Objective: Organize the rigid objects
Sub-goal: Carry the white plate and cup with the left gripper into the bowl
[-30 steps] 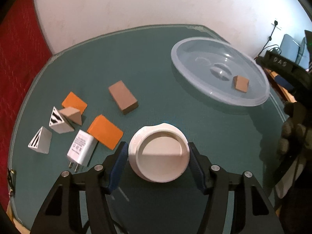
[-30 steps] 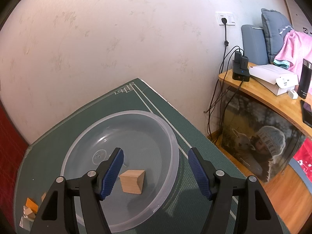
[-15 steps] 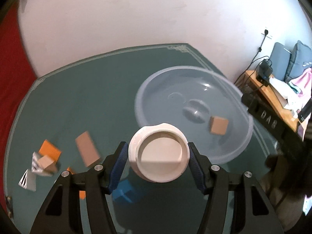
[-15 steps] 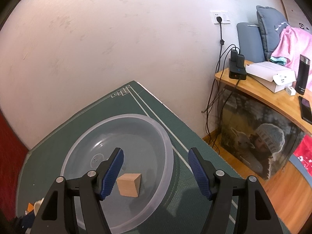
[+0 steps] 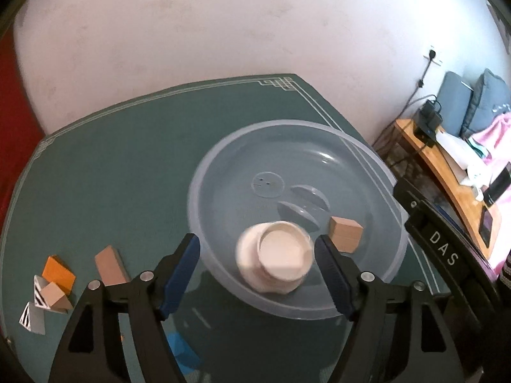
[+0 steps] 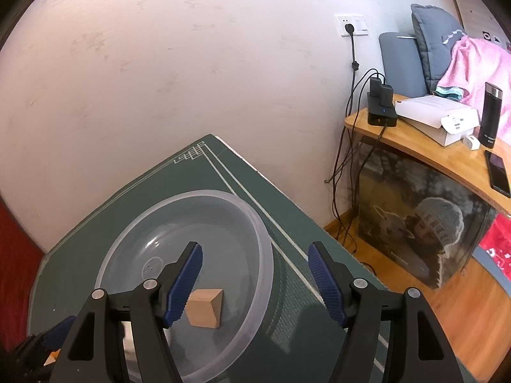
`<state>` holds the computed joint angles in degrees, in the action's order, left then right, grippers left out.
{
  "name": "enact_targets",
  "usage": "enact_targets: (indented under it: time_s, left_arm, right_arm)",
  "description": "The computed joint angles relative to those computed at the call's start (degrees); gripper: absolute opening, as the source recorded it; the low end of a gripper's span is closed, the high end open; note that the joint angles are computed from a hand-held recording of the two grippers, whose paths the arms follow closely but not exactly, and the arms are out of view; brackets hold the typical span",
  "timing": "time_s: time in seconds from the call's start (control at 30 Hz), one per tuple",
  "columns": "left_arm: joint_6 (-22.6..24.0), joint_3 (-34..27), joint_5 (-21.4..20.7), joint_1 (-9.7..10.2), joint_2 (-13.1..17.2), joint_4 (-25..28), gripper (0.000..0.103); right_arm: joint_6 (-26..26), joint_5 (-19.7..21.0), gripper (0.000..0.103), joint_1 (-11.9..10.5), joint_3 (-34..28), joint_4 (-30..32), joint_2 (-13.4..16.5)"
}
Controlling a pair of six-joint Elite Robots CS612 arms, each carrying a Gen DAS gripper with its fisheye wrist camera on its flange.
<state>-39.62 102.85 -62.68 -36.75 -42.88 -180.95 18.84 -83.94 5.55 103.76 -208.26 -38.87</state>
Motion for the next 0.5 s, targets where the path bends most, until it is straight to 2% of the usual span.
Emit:
enact_targets:
  time_s: [0.1,0.5]
  left_arm:
    - [-0.98,0.73,0.56,0.04,-0.49,0.28,0.075]
    - [-3.18,2.33,7.64,-1.59,-1.50,3.54,0.075]
  right_arm:
    - [-0.26,0.04,0.072,-0.01,-0.04,-0.07,0.03]
    - [-0.76,0.50,0.072,-0.04,-0.03,-0.62,0.19]
